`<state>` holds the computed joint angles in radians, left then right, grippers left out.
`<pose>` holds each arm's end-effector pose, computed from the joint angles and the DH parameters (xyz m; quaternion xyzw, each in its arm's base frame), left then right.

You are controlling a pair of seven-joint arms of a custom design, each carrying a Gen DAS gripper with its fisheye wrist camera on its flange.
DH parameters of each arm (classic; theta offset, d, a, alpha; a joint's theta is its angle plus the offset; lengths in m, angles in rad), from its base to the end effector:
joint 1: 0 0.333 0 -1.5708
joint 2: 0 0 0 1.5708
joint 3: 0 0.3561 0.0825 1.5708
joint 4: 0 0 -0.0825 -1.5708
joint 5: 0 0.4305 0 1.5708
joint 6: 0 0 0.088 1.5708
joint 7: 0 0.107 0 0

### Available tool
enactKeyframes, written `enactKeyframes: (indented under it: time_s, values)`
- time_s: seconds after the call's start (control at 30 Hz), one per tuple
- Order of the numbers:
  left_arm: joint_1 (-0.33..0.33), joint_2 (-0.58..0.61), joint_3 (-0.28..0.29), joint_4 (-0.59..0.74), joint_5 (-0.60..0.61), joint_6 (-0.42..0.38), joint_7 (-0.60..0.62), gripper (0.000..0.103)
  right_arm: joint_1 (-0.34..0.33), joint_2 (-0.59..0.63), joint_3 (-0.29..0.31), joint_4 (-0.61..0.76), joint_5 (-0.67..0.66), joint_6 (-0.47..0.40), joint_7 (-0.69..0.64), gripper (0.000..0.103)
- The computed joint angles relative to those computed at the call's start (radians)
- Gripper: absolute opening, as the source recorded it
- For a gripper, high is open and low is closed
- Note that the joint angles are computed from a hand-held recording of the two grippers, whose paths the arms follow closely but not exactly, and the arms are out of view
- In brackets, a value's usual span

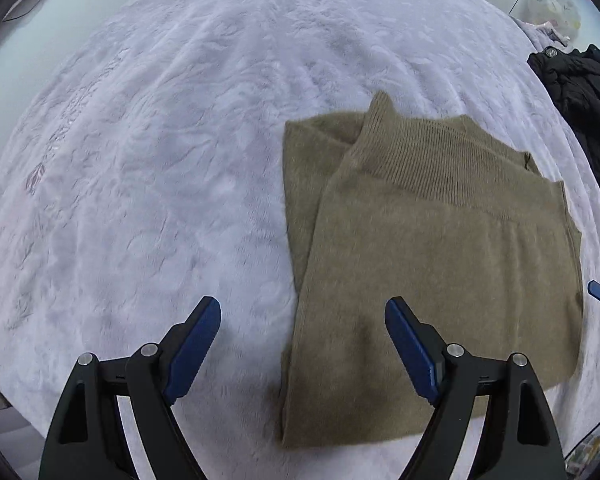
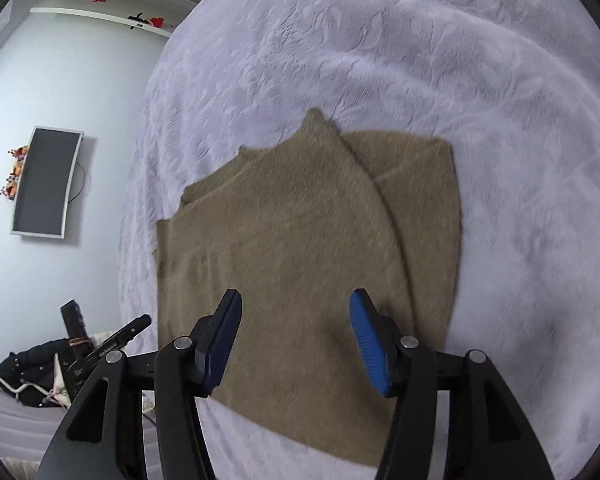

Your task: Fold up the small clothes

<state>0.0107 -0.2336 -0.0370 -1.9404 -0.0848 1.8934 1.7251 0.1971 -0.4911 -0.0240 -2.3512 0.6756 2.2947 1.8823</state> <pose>0.5415 -0.0225 0.6332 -0.6447 0.7579 -0.0892 0.0455 0.4581 0.0924 0.5869 -0.4827 0.7994 0.1484 0.3255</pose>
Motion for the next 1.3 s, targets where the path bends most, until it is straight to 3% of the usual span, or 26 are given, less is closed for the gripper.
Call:
enactKeyframes:
  time_s: [0.2,0.37,0.47,0.5,0.53,0.57,0.6,0.67,0.73,0.87,0.93,1.3]
  values:
    - [0.010,-0.087,0.045,-0.096,-0.071,-0.076,0.055,0.085,0.108,-0.074,0.032,-0.079,0.160,-0.002,0.009,0.061]
    - [0.015,-0.101,0.081,-0.130,-0.158,-0.115,0.102,0.084,0.190,-0.054,0.099,-0.142,0.271,0.086,0.095,0.061]
    - [0.024,-0.092,0.096,-0.134,-0.195,-0.138,0.155,0.065,0.224,-0.028,0.143,-0.183,0.344,0.237,0.198,0.061]
    - [0.027,-0.089,0.098,-0.134,-0.203,-0.141,0.173,0.053,0.240,-0.019,0.150,-0.194,0.375,0.300,0.221,0.061]
    - [0.031,-0.084,0.101,-0.129,-0.212,-0.146,0.190,0.038,0.255,-0.002,0.155,-0.196,0.400,0.358,0.243,0.056]
    - [0.035,-0.075,0.106,-0.119,-0.225,-0.162,0.205,0.031,0.259,0.009,0.171,-0.201,0.403,0.419,0.289,0.029]
    - [0.041,-0.069,0.110,-0.106,-0.237,-0.183,0.219,0.021,0.253,0.012,0.181,-0.199,0.369,0.433,0.342,0.015]
    - [0.053,-0.080,0.113,-0.096,-0.237,-0.190,0.258,0.021,0.238,0.008,0.197,-0.186,0.283,0.441,0.427,0.013]
    - [0.059,-0.107,0.110,-0.109,-0.215,-0.185,0.303,0.021,0.227,-0.007,0.201,-0.170,0.183,0.414,0.467,0.010]
    - [0.072,-0.141,0.115,-0.159,-0.184,-0.172,0.327,0.021,0.210,-0.002,0.188,-0.134,0.012,0.273,0.550,0.010]
    - [0.078,-0.152,0.121,-0.169,-0.197,-0.171,0.311,0.021,0.208,0.012,0.171,-0.123,-0.021,0.213,0.572,0.010]
    - [0.071,-0.190,0.103,-0.195,-0.144,-0.157,0.234,0.022,0.195,0.144,0.162,0.039,-0.149,0.075,0.570,0.014]
